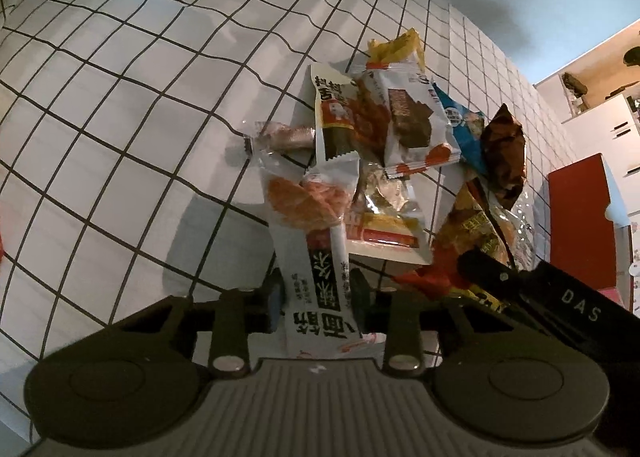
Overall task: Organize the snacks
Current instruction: 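Lower the left tool to the white-and-black packet while the right tool lowers to the yellow-orange chip bag, then close the left tool on the white packet while the right tool grasps the chip bag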
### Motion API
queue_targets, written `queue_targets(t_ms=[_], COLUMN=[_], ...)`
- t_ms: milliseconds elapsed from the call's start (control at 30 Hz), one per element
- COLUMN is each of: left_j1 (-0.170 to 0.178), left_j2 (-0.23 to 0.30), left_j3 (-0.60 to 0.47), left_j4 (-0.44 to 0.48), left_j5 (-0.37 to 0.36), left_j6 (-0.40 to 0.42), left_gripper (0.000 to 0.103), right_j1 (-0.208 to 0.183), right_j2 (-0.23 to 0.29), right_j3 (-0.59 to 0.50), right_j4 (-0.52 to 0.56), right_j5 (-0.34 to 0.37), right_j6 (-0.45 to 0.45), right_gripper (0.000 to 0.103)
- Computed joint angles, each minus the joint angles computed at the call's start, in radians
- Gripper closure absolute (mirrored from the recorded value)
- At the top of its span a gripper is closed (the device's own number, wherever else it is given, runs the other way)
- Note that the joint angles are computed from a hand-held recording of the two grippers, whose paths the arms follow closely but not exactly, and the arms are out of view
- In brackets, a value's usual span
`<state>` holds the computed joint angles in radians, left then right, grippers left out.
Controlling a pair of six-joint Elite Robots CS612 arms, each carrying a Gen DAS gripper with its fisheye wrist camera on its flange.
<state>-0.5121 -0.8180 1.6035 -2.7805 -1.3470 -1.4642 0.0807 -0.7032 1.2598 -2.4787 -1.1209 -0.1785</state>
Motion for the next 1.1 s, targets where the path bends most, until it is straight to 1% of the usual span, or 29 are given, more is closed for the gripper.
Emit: queue_targets(t_ms=[33,133,200,267,367,500,633,767,867,1100], left_j1=[-0.002,-0.006,-0.01,-0.014,-0.028,-0.043,-0.063,-0.077,-0.084,-0.093], left_j2=[-0.002,-0.007,-0.011,-0.017,-0.029,-0.037,-0.044,-0.043,-0.034,0.011], left_j3=[0.003,0.011,0.017,0.023,0.029,0.026,0.01,-0.03,-0.076,-0.21], left_j4=[-0.004,-0.01,-0.008,-0.007,0.009,0.014,0.038,0.062,0.076,0.115], left_j5=[0.003,0.007,0.008,0.009,0.036,0.058,0.088,0.103,0.117,0.129], left_j6=[-0.002,-0.003,-0.01,-0.016,-0.015,-0.025,-0.034,-0.023,0.009,0.087], left_gripper=[0.076,0.079,0.081,0.081,0.081,0.081,0.082,0.082,0.082,0.082], right_j1=[-0.003,-0.015,-0.022,-0.028,-0.039,-0.055,-0.072,-0.093,-0.109,-0.149], right_j2=[-0.002,-0.008,-0.017,-0.026,-0.044,-0.06,-0.072,-0.079,-0.075,-0.048], right_j3=[0.003,0.011,0.02,0.03,0.049,0.058,0.052,0.029,-0.005,-0.103], right_j4=[-0.002,-0.001,-0.005,-0.007,-0.018,-0.013,0.02,0.079,0.124,0.202], right_j5=[0.003,0.024,0.032,0.036,0.05,0.074,0.083,0.104,0.115,0.142], right_j6=[0.002,0.015,0.006,-0.017,-0.063,-0.096,-0.142,-0.213,-0.25,-0.311], right_gripper=[0.061,0.062,0.062,0.062,0.062,0.062,0.062,0.062,0.062,0.062])
